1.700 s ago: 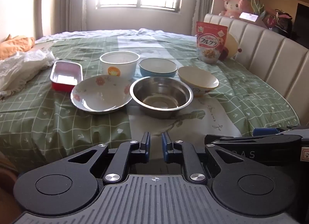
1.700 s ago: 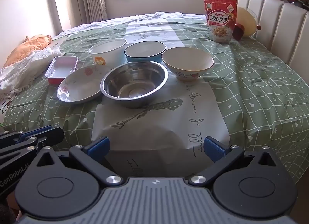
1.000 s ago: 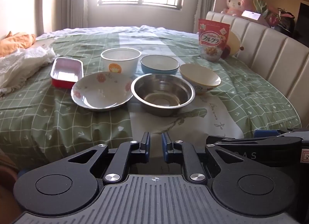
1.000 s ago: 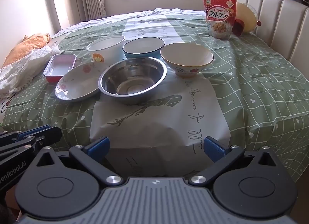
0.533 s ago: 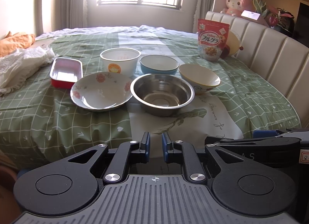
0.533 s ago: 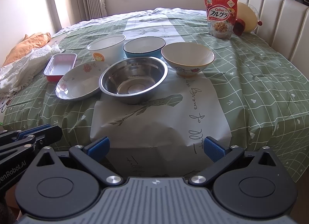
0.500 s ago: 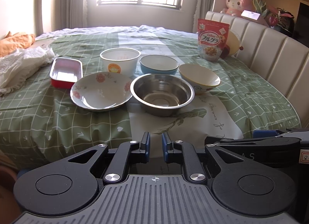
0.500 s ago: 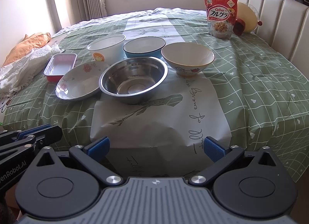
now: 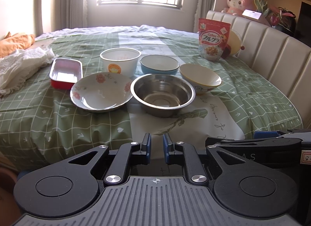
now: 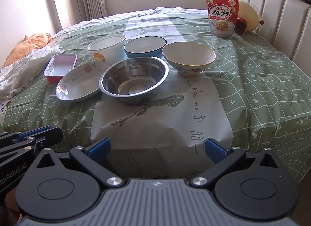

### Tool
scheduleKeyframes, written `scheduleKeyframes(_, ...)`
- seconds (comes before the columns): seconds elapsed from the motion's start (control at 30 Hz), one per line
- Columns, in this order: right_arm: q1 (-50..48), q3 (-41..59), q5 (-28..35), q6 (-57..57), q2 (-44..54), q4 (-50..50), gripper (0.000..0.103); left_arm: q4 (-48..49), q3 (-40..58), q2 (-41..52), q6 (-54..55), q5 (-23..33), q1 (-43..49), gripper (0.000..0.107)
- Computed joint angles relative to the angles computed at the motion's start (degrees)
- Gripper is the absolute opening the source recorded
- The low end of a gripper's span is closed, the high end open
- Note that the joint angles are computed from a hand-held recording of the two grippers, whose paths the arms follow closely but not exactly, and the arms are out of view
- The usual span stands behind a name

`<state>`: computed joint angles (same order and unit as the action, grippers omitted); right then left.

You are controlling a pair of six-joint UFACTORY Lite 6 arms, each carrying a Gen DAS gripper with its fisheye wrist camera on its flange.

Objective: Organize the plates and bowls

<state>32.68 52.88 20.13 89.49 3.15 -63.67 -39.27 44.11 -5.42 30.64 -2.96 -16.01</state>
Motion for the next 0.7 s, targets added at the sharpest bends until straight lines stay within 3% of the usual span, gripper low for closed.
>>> scheduleKeyframes(0.7, -0.75, -0.07, -1.05, -1.17, 0.38, 1.18, 0.103, -0.23, -0.32, 0.28, -0.09, -0.41, -0.44, 0.016)
